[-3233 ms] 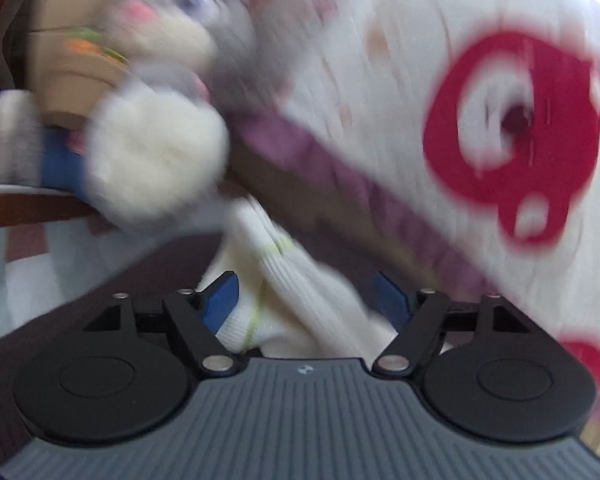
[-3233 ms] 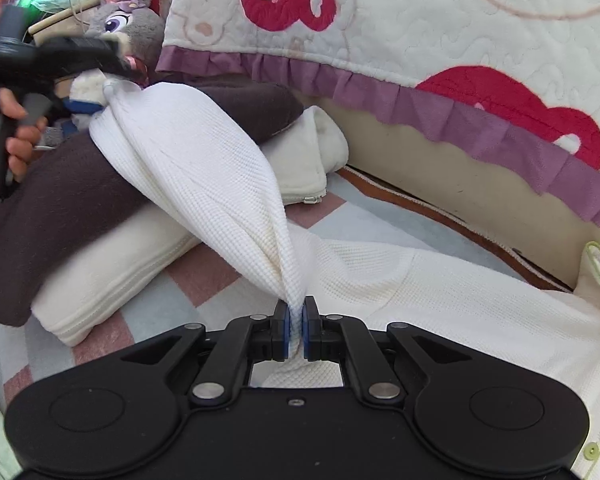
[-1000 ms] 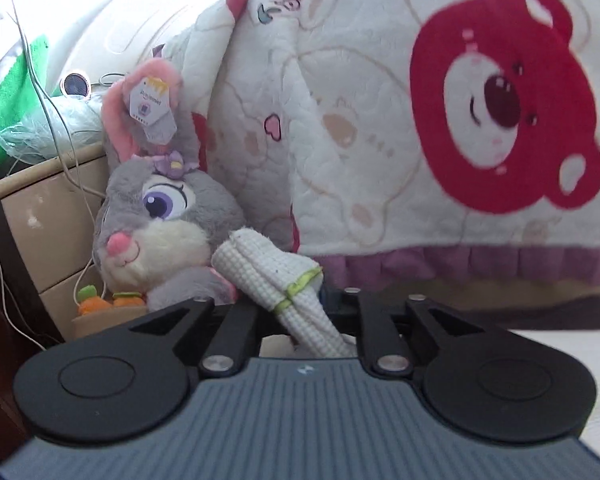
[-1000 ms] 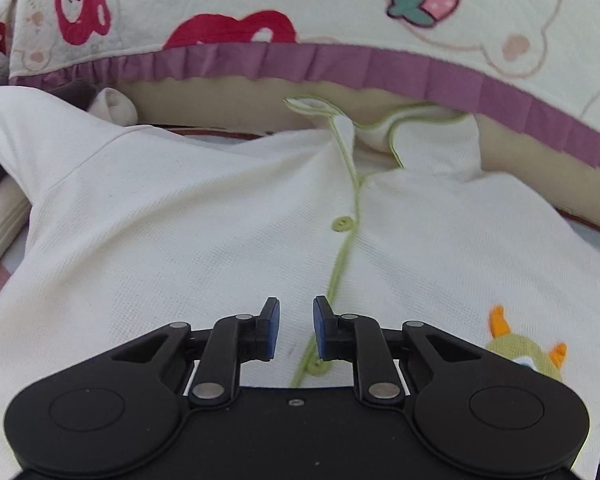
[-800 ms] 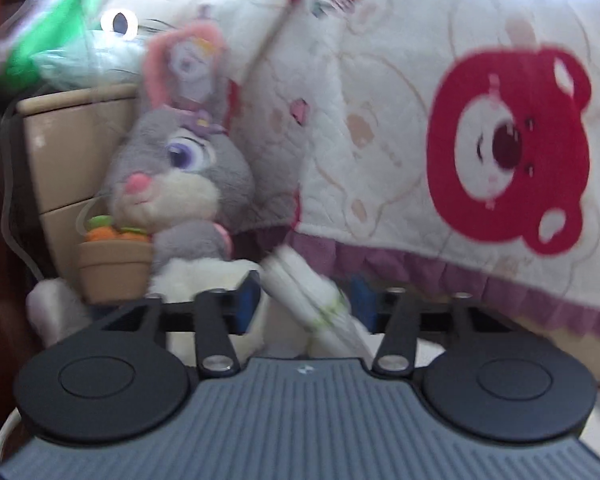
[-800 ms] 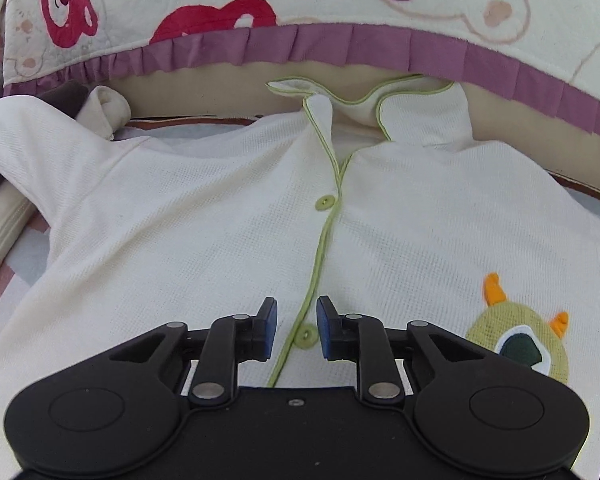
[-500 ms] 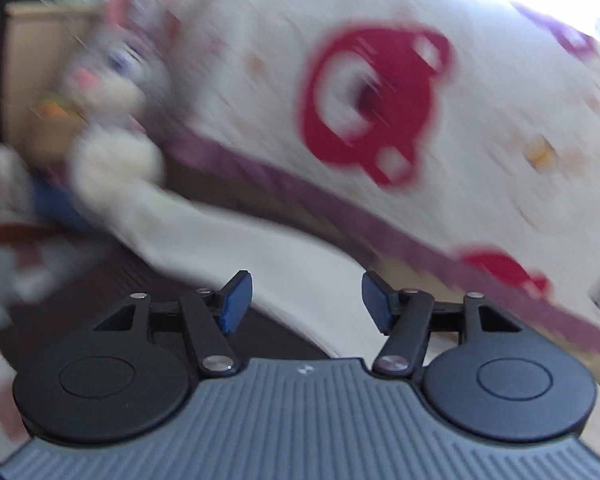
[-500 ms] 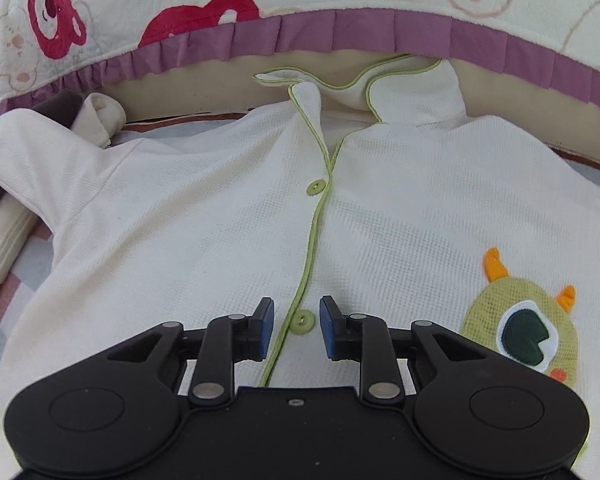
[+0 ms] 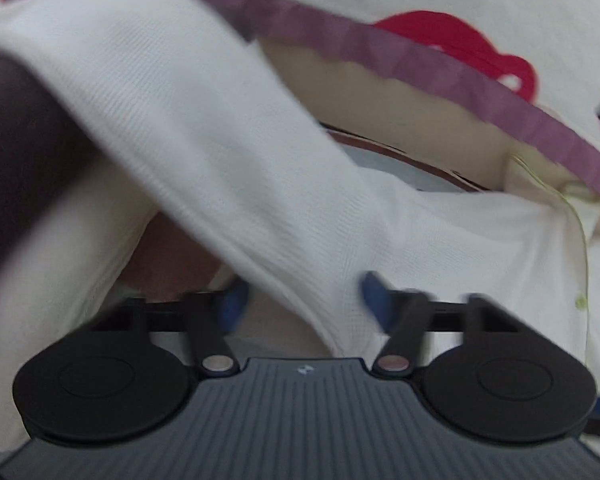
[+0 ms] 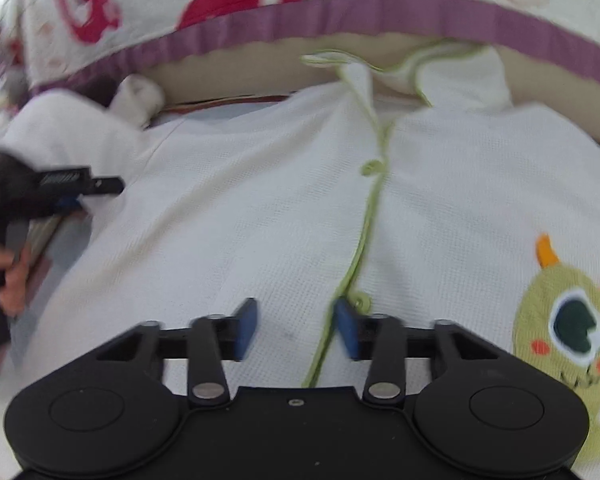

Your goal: Fold clothes

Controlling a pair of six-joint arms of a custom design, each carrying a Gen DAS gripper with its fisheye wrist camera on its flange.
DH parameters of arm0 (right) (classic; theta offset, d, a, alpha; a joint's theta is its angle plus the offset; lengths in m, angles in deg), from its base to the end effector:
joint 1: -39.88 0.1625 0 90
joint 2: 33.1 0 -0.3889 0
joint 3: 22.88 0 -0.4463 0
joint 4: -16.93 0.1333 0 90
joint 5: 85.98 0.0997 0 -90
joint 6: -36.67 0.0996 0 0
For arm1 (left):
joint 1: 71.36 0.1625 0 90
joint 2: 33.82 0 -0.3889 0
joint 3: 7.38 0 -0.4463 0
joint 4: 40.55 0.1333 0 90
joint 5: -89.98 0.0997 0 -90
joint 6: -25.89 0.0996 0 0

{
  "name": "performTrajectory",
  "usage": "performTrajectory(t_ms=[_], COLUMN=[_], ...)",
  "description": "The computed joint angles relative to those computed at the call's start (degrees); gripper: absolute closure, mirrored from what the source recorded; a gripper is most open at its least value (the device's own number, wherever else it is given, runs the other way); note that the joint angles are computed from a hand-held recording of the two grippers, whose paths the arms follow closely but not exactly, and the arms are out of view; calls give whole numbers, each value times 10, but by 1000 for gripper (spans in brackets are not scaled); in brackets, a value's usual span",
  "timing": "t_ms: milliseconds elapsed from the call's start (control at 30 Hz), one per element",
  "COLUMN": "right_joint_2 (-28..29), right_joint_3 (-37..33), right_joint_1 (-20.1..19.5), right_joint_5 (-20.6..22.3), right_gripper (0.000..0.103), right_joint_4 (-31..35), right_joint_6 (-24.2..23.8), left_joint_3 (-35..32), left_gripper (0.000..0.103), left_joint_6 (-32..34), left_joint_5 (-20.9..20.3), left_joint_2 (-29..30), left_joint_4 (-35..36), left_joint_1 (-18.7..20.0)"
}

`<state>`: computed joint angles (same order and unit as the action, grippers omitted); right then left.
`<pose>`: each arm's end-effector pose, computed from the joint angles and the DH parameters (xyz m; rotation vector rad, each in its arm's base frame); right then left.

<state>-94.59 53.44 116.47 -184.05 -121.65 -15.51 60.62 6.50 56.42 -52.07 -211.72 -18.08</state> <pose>-0.0590 -0.7618 0.3634 0.8259 -2.5179 0.5743 -0.2879 -0.7477 -0.0514 0.0032 2.2891 -1.1331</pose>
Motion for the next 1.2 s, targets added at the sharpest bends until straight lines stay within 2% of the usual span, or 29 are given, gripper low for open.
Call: performTrajectory(t_ms=[33, 100, 233, 333, 367, 500, 600, 667, 700, 767, 800, 833, 867, 933, 1000, 1067, 1200], right_joint_2=[-5, -18, -31, -28, -27, -25, -22, -25, -24, -15, -15, -22, -33, -57, -81, -102, -147], right_joint_3=[8, 22, 25, 24, 24, 28, 26, 38, 51, 57, 51, 46, 37, 29, 31, 37, 66], right_joint_1=[1, -1, -5, -10, -10, -8, -6, -4, 0, 8, 8, 5, 1, -10, -18, -28, -56], right_joint_5=[0, 13, 4, -13, -16, -25, -30, -37, -57, -99, -106, -95, -74, -25, 9, 23, 50], right_gripper=[98, 99, 99, 99, 99, 99, 99, 102, 103, 103, 103, 103, 97, 93, 93, 74, 73], right_joint_4=[-12, -26, -24, -27, -28, -37, -48, -86, -135, -201, -197, -170, -119, -29, 44, 102, 195], right_joint_6=[-16, -25, -21, -19, -17, -10, 3, -3, -18, -44, -35, -3, 34, 77, 93, 108, 143], left_joint_3=[-4, -14, -30, -19, -19, -21, -23, -46, -57, -39, -22, -7, 1, 18, 36, 54, 87], left_gripper=[100, 100, 99, 99, 99, 93, 93, 92, 92, 92, 92, 92, 90, 83, 78, 77, 73], left_joint_6=[44, 120, 140, 74, 75, 114, 134, 186, 187, 128, 84, 44, 20, -5, -34, -60, -93], left_joint_5=[12, 69, 123, 127, 130, 146, 151, 158, 156, 130, 109, 85, 72, 51, 26, 0, -34], left_joint_2=[5, 19, 32, 23, 23, 26, 27, 47, 53, 33, 17, 1, -8, -23, -39, -54, -79], left_joint_4=[-20, -78, -85, -25, -23, -67, -79, -99, -90, -58, -37, -20, -5, 10, 29, 44, 71], left_joint_1=[-1, -11, -4, 3, 2, 0, -1, -1, 0, 7, 10, 13, 15, 14, 13, 12, 8])
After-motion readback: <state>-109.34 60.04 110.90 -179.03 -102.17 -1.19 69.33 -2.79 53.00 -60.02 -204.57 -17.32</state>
